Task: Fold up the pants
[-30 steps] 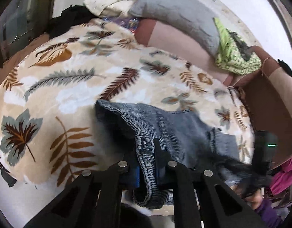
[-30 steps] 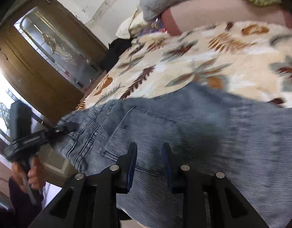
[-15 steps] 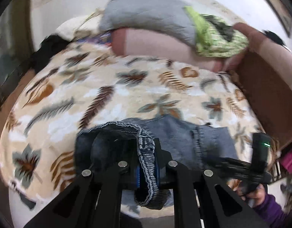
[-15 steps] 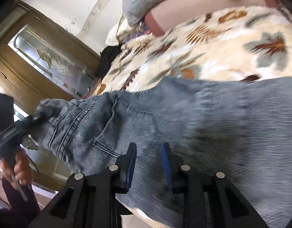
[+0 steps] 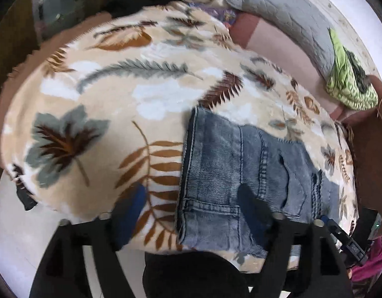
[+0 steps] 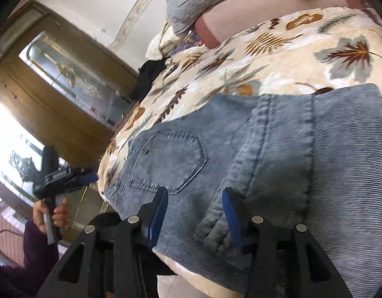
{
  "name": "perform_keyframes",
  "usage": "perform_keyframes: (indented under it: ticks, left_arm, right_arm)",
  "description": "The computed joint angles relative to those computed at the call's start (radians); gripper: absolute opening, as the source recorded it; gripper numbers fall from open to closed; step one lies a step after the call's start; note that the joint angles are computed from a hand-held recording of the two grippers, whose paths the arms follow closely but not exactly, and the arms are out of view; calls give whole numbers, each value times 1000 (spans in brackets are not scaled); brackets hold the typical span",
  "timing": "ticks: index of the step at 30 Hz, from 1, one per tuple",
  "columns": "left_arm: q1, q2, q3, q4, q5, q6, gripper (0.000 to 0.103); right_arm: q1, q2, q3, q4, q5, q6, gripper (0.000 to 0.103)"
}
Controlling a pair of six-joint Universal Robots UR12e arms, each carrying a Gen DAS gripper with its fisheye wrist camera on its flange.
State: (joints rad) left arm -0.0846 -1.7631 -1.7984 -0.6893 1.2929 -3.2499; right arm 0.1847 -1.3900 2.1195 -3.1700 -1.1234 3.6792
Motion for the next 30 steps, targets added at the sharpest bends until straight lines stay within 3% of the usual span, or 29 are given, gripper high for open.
perform_keyframes:
  ticks: [2,3,7,9,11,13,15,19,21,23,24,26,30]
  left_arm:
    - [-3,-29,14,-18,-6,-13,78]
    - [7,-47,14,-7,-47,-28,78]
    - [27,-101,31,68,-146,-92,78]
    - [25,-125,50,110,-147,-86,78]
    - [22,-145,76,114,-150,-60,78]
    - [17,-170,114,61,-149,-9,79]
    - [14,-189,130,75,-151,-5,79]
    - [12,-199,132,93,-225,23,79]
    - [14,-195,136,19,-309,113,77]
    - [2,-187,138,-31,-312,205,77]
    - [-5,-178,133,-47,-310,260,73]
    - [-11,-165,122,-42,-292,295,66]
    - [16,-154,100,-34,-324,252,42]
  right_arm:
    - [5,0,-1,8,-2,-13,49]
    - [6,0,1,10,-1,-17,49]
    - [6,5,-1,18,0,-20,49]
    - [7,8,-3,20,0,-23,49]
    - [8,9,-5,20,0,-25,49]
    - [7,12,-5,18,4,-25,49]
    - [7,15,-7,17,6,-23,49]
    - [7,22,-13,18,11,-22,49]
    - [6,23,-13,15,14,-20,49]
    - [6,25,-14,15,15,-20,49]
    - [6,25,-14,14,15,-21,49]
    - [6,25,-14,14,15,-21,49]
    - [6,27,-13,9,17,-19,49]
